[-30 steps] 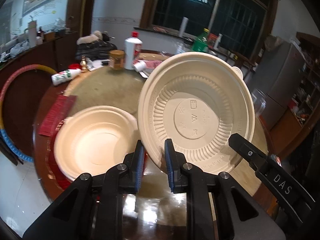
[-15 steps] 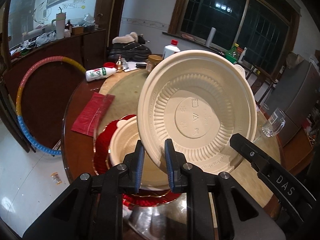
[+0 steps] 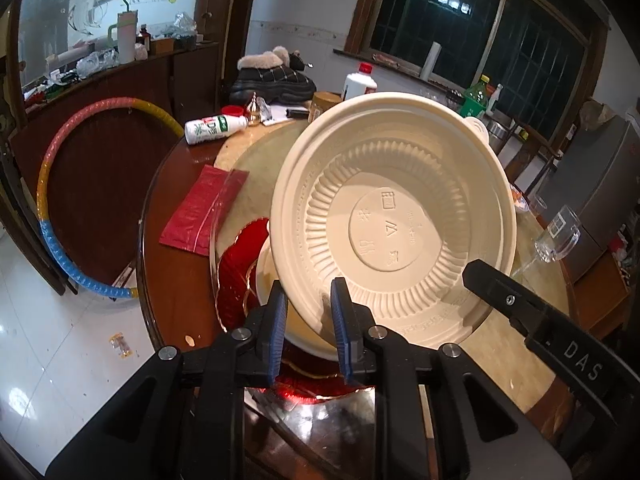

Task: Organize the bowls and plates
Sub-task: 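Lower the beige bowl onto the beige bowl atop the stack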

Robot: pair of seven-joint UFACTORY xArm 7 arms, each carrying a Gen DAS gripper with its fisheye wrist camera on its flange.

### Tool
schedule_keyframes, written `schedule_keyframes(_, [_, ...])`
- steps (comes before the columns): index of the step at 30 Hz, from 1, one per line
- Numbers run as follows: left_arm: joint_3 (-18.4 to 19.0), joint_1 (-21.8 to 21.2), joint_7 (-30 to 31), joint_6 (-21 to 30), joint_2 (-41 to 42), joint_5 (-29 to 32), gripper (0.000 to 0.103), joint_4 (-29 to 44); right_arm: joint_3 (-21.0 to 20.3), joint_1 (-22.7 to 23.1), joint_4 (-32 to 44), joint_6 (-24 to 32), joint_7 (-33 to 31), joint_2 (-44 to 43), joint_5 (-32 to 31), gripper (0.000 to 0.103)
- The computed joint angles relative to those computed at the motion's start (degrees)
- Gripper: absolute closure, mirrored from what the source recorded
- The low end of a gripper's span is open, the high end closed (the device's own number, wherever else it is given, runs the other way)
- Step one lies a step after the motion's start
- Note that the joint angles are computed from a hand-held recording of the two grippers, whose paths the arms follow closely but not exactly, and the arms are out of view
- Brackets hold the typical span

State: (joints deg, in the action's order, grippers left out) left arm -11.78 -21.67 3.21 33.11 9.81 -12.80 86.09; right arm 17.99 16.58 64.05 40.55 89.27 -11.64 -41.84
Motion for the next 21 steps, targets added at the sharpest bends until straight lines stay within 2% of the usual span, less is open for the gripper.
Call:
schedule_keyframes(8, [0.02,0.70,1.92,4.66,2.02,-1.27,0.082,2.43,-1.60,0.11,-1.42,-3.59,-2.36,0.61,4.73,0.092])
schedule_keyframes(15, [0.33,0.57,2.10,4.50,2.00,-0.01,0.081,3.39,-1.74,-0.26,0.24,-3.95,-4.43,1.59,5.59,0.092])
schedule_keyframes(21, [0.59,0.39,1.19,6.51,3.47,1.43,0.080,4.67,-3.07,-0.14,0.05,-6.04,-6.79,2.67,9.30,0.092])
